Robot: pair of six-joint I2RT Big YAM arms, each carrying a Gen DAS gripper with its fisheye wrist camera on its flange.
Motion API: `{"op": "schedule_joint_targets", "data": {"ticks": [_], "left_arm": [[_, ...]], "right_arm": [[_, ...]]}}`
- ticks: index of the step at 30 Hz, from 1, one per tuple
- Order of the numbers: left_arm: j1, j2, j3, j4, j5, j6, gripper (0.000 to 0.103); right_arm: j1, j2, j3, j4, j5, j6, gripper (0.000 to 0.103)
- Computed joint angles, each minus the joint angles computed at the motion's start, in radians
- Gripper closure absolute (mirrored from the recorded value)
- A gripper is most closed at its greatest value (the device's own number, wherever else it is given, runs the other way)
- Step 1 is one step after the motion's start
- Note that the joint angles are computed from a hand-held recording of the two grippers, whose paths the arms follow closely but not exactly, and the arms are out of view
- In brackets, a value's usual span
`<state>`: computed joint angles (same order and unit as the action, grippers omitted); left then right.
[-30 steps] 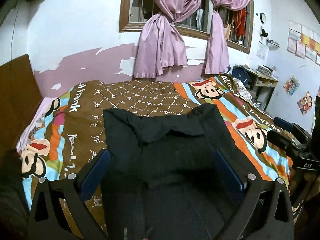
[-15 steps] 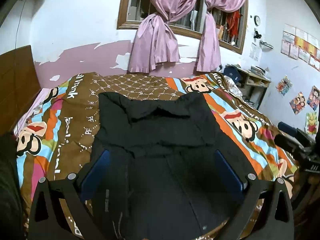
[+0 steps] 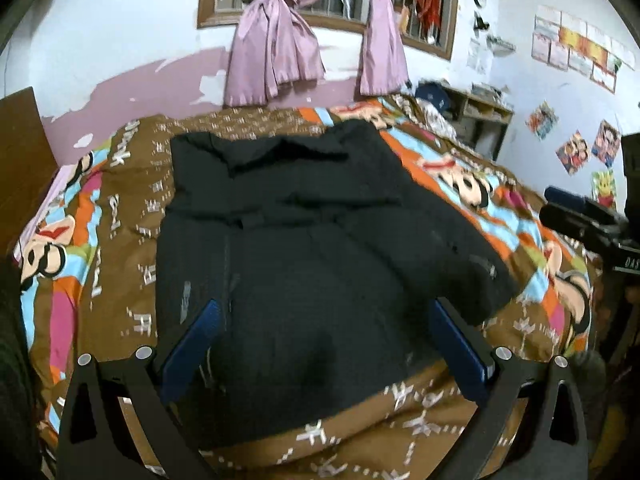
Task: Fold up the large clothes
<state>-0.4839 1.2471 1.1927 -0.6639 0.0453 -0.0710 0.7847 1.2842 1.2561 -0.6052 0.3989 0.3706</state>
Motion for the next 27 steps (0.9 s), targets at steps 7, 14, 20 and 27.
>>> {"op": "schedule_joint_targets", "data": {"ticks": [7,14,20,27], "left_arm": [[0.025,-0.019,-0.097,0.019,0.009,0.045,0.002],[0.003,0.007,-0.127,-0.064,-0.037,0.062,0.002],[-0.036,0.030,-0.152,-0.080,-0.138,0.088,0.002],[-0.092,0.064,-0.188,-0.031,-0.289,0.066,0.002]], "right_arm": [[0.016,-0.007,-0.080,-0.013,-0.013,0.083,0.000],[0.030,0.082,-0.068,-0.181,-0.035,0.136,0.000],[0.042,0.112,-0.096,-0.229,0.037,0.182,0.000],[0.043,0.131,-0.111,-0.201,0.081,0.200,0.000]]}}
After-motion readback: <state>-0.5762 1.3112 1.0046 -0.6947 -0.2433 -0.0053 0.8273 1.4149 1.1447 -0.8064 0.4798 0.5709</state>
